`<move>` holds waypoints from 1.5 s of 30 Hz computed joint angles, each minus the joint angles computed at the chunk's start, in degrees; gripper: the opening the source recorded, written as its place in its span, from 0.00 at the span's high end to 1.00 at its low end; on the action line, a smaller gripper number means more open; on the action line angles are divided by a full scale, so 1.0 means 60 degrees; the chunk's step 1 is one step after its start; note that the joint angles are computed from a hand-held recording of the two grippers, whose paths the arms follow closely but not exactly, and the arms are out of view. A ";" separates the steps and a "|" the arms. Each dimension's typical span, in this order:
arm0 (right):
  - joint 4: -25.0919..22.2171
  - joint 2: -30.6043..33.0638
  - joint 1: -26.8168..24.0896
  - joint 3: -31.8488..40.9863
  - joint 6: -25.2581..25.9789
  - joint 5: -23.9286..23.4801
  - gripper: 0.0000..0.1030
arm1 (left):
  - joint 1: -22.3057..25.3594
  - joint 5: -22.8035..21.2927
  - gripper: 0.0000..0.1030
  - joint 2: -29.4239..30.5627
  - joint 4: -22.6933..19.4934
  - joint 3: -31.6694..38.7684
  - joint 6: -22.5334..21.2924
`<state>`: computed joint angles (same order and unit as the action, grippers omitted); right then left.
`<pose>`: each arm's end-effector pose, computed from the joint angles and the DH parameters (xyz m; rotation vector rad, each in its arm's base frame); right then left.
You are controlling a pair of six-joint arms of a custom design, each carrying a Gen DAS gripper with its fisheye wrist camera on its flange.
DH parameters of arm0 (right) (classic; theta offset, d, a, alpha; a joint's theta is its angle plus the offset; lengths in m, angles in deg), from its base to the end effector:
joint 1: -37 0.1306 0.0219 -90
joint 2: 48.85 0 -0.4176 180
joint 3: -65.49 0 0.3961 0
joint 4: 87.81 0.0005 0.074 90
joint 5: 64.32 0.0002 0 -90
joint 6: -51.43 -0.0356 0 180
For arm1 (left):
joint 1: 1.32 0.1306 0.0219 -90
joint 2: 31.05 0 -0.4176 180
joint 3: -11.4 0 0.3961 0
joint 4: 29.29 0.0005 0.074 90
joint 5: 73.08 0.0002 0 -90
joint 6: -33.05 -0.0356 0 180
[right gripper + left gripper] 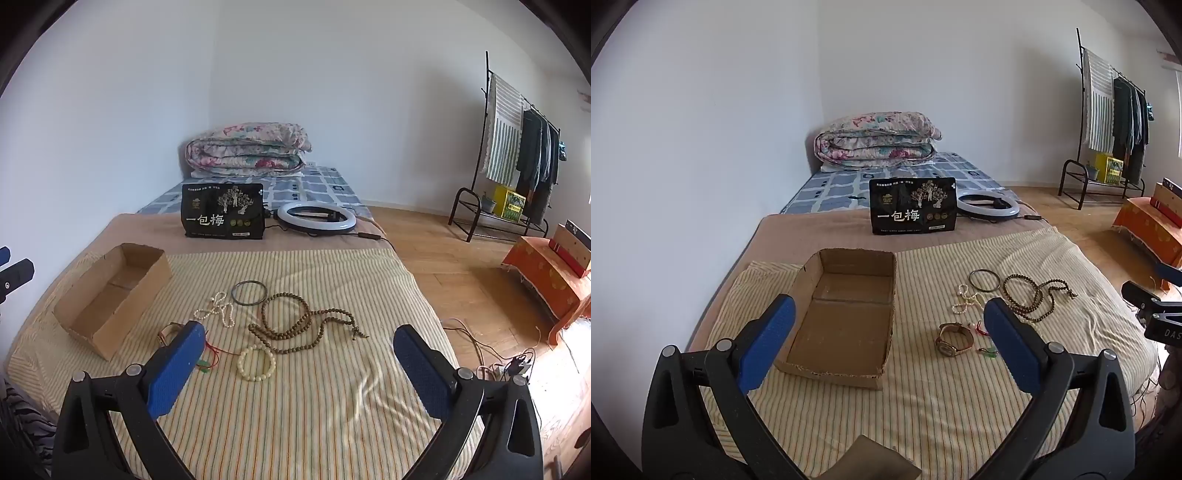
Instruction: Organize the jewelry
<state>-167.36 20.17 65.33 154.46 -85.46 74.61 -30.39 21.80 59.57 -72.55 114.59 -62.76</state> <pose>0.2716 0.1154 0.5716 0.6200 2.1164 -0.4260 0.4415 -0.2495 0.5783 0.6849 2.0084 -0.3320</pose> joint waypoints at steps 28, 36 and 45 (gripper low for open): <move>-0.0160 0.0063 0.0076 0.0020 -0.0036 0.0174 0.00 | 0.0045 0.0099 0.00 0.0035 0.0015 0.0070 0.0182; -0.0130 0.0078 0.0022 0.0043 0.0026 0.0132 0.00 | 0.0018 0.0097 0.00 0.0084 -0.0042 0.0146 0.0177; -0.0117 0.0078 0.0018 0.0041 0.0047 0.0118 0.00 | 0.0087 0.0168 0.00 -0.0010 -0.0090 0.0138 0.0205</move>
<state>-168.06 20.64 65.44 154.70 -85.18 75.32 -29.87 22.81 59.51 -73.09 115.41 -61.53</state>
